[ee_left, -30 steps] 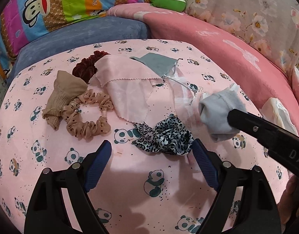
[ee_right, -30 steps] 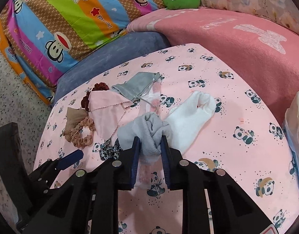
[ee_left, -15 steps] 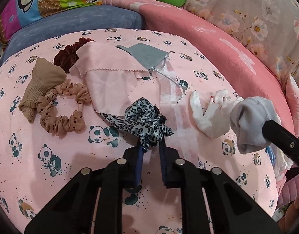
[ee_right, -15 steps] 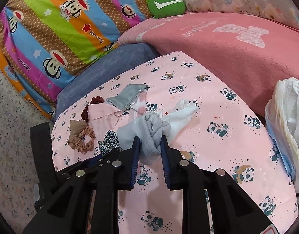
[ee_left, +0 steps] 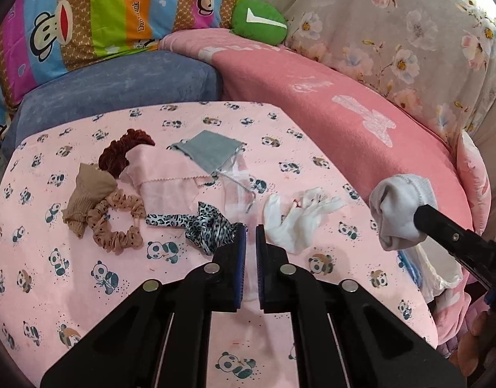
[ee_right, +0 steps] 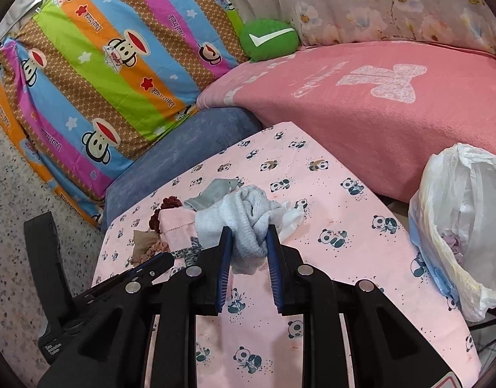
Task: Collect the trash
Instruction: 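Carry the grey sock and leopard scrunchie over the bin with both grippers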
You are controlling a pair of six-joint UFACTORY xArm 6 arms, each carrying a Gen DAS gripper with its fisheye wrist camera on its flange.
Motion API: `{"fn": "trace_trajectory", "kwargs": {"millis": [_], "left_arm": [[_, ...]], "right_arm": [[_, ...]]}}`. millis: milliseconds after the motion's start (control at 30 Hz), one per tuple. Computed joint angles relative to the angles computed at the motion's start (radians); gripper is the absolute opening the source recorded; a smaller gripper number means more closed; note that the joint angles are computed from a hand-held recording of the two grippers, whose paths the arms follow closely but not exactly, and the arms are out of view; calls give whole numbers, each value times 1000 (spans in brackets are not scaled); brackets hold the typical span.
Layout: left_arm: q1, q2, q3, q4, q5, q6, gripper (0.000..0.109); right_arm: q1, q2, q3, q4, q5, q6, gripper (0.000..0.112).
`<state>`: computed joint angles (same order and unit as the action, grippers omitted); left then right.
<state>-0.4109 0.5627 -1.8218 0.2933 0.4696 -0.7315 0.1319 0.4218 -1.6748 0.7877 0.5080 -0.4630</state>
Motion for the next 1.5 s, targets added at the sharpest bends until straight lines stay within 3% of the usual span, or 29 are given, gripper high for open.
{"fn": "trace_trajectory", "kwargs": {"millis": [333,700,833,933,967,1033,1067,1100,1200,1500], "left_arm": [[-56,46,-139,18,26,58,6],[-112,120,-286,-132,43,216,6],[-118,118,-288,-119,49,206,6],[-107,81,-217,-33,43,128,7],[-101,68,-193,5,52,93,13],[-86,45,-142,65,79,27,45],[-76,27,-105,116,83,-26,65],[-70,11,-73,175,86,-81,71],[-46,-5,-20,222,117,-129,72],[5,62,-38,137,148,-116,72]], "right_arm": [[-47,-68,48,54,-38,-36,22],[-129,-127,113,144,-65,-84,23],[-154,-137,129,157,-61,-86,23],[-165,-140,138,160,-54,-91,23],[-168,-139,138,164,-49,-95,23],[-168,-135,140,166,-41,-105,23],[-165,-133,141,165,-39,-107,23],[-163,-129,140,166,-34,-111,23],[-148,-108,130,163,-19,-117,23],[-86,-28,68,109,13,-91,23]]}}
